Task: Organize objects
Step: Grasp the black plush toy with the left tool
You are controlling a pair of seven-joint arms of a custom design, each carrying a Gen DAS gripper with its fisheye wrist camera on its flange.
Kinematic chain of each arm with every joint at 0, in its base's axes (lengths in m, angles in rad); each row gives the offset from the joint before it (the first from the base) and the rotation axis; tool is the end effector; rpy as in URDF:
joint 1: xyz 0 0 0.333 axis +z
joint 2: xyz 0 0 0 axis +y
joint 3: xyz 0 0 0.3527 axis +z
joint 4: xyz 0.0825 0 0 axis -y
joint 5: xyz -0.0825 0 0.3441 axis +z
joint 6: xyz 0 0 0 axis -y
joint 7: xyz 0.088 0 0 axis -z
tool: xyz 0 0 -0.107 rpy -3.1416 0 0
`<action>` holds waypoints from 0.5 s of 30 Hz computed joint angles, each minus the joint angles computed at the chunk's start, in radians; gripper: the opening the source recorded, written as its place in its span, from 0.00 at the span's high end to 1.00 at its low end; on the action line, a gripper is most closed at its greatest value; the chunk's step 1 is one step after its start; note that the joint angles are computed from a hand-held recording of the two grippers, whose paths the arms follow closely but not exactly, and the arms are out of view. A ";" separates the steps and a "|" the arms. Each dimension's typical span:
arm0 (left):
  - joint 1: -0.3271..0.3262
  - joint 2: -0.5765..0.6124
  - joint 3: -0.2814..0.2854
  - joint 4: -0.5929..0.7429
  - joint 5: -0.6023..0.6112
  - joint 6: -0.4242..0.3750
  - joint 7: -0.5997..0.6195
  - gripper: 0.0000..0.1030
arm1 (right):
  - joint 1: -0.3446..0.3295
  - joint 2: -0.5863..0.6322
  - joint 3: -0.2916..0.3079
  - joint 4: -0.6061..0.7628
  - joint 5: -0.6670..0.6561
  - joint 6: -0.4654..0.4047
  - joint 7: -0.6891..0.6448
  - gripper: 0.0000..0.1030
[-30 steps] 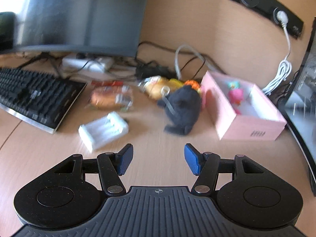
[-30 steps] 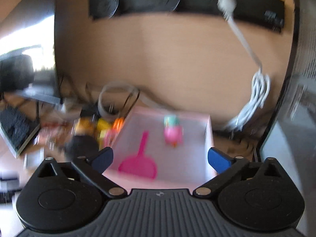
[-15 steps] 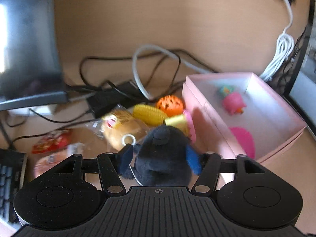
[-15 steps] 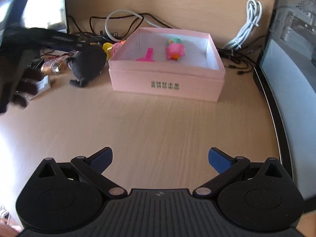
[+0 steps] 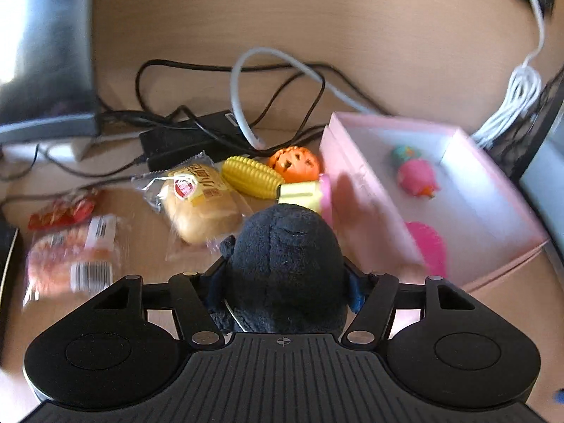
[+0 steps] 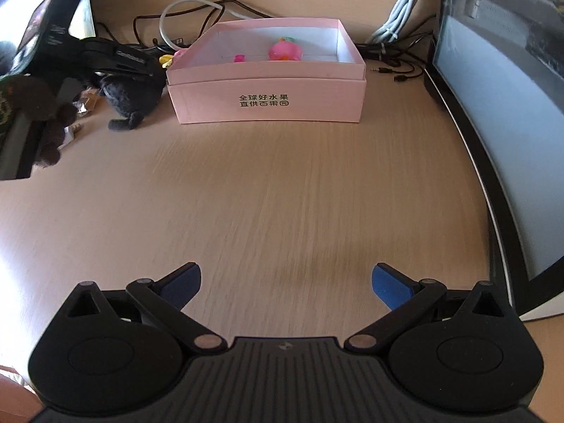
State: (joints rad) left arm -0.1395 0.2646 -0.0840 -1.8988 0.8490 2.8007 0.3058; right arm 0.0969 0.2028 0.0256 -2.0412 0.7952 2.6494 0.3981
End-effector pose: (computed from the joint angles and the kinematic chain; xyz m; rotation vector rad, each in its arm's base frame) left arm 0.6064 -0.1689 0.4825 -2.0482 1.4581 -0.7571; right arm 0.5884 0.0521 0.4418 -2.2760 1.1188 -0.3050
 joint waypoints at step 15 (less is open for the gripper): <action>0.134 -0.673 -0.055 -0.551 0.353 -0.104 -0.711 0.34 | 0.070 0.052 0.074 0.094 0.030 -0.037 -0.154 0.00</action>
State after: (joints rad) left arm -0.0050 -0.4083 -0.1388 -2.4494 1.2022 2.6964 -0.4056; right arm 0.1671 0.2546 0.0991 -1.9471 0.8256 2.6128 0.2442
